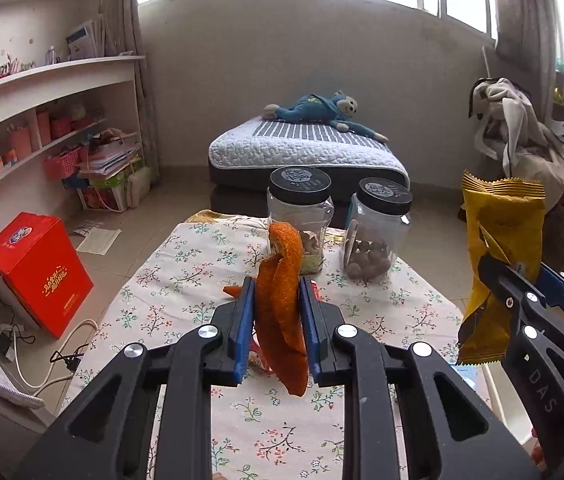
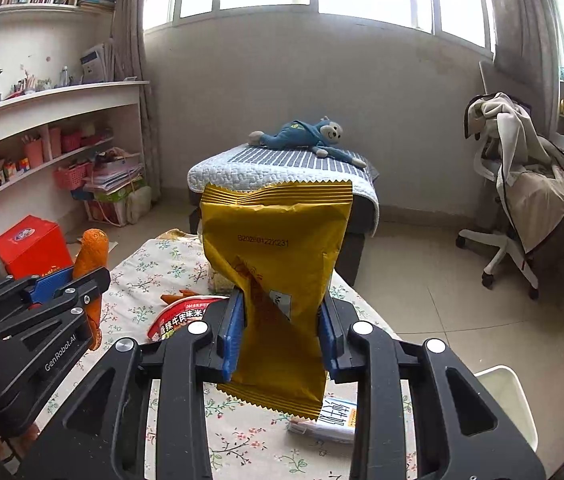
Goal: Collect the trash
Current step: 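Carry the yellow packet to the bin and open the right tool, then move the orange peel over the bin and open the left tool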
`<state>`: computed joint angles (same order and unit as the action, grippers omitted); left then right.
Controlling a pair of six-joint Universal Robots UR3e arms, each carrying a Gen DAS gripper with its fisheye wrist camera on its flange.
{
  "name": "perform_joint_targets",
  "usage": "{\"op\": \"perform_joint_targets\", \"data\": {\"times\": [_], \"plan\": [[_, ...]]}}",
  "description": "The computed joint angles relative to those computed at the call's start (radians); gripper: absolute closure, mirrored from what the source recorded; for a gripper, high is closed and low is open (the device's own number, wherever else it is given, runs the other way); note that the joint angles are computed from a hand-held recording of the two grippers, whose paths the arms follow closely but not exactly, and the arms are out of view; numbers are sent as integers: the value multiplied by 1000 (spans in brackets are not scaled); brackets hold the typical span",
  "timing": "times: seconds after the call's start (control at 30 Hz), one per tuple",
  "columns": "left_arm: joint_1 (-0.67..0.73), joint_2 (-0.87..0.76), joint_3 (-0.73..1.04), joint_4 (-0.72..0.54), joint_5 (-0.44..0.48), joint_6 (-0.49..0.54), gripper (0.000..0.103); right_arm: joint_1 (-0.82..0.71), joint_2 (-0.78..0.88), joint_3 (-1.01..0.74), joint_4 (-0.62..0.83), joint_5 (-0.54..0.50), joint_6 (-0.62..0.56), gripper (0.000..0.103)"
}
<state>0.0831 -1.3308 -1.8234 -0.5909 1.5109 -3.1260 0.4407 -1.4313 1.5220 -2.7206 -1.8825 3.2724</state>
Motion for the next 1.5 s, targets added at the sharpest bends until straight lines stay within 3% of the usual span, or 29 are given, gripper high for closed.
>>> {"op": "perform_joint_targets", "data": {"times": [0.27,0.5,0.7,1.07,1.27,1.5], "plan": [[-115,-60,29,48,52,-42,80,-65,-116,108,-24,-38,-7,73],[-211,-117,47,71,101,-69,80,-219,-270,231,14,-23,10,71],[-304,-179,74,91,149,-84,80,-437,-399,318,133,73,29,66],[-473,-315,178,95,221,-145,80,-785,-630,465,204,246,-11,12],[-584,-436,336,34,245,-233,80,-965,-738,486,256,361,-50,7],[-727,-633,654,-85,268,-281,79,-1157,-824,480,335,464,-100,7]]}}
